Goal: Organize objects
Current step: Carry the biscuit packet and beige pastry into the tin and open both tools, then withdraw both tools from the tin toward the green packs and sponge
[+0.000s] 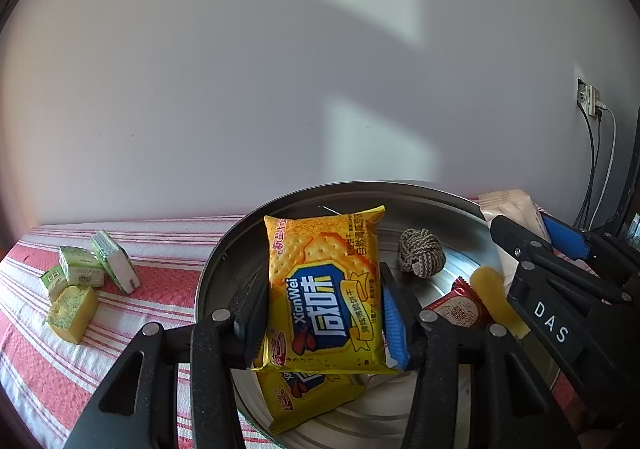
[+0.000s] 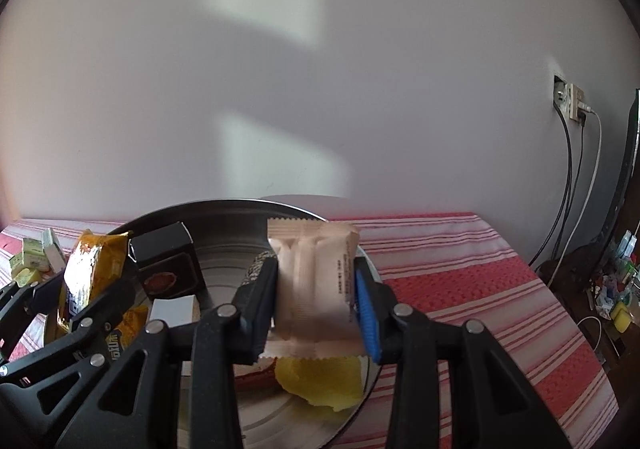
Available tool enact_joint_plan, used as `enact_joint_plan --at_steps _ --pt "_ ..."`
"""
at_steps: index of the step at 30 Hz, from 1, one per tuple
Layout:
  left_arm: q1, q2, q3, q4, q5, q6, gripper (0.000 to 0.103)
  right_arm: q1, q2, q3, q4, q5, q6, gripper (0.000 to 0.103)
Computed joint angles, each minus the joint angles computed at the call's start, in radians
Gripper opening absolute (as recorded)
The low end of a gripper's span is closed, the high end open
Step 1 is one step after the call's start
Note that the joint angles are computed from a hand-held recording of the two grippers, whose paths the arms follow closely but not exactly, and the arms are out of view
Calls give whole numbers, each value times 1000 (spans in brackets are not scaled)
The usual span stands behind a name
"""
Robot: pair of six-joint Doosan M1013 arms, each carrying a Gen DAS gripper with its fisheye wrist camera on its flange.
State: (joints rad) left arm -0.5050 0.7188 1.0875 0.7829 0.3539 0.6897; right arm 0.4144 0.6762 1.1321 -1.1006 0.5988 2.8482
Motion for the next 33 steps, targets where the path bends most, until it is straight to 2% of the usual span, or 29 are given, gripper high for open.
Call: enact_joint_plan --at_steps 2,3,4,7,9,11,13,15,23,25,27,29,31,33 --pt "0 -5 10 16 -19 -16 68 1 -2 2 -2 -5 2 40" --pt "-2 -4 13 71 -17 -70 76 1 0 0 -8 -5 6 41" --pt "-4 -9 22 132 -16 -133 80 2 -1 1 -11 -8 8 48" --pt "-4 -18 40 210 -34 -218 89 4 -6 10 -60 1 67 54" --pt "-3 -23 49 252 -39 -269 91 0 -10 15 -58 -12 88 57" --pt "-3 -30 61 322 -48 -346 91 -2 -12 19 -61 -20 110 66" --pt "-4 -40 79 432 -43 -458 92 -2 -15 23 -80 -19 138 76" --pt "-2 -52 99 525 -33 -551 92 1 -17 28 -109 -14 166 80" --pt "0 -55 108 610 24 -642 93 6 -12 22 -117 -6 153 84" --pt "0 -59 119 669 58 -694 93 7 -13 29 -150 -13 188 85" --pt "-4 -60 127 735 99 -735 93 3 -24 56 -234 -41 288 89" --pt "-4 -59 132 770 127 -751 93 3 -37 94 -396 -53 475 97" --pt "0 -67 143 770 128 -751 93 7 -42 118 -523 -29 617 102" --pt "6 -69 147 748 119 -734 93 11 -43 128 -592 6 694 103"
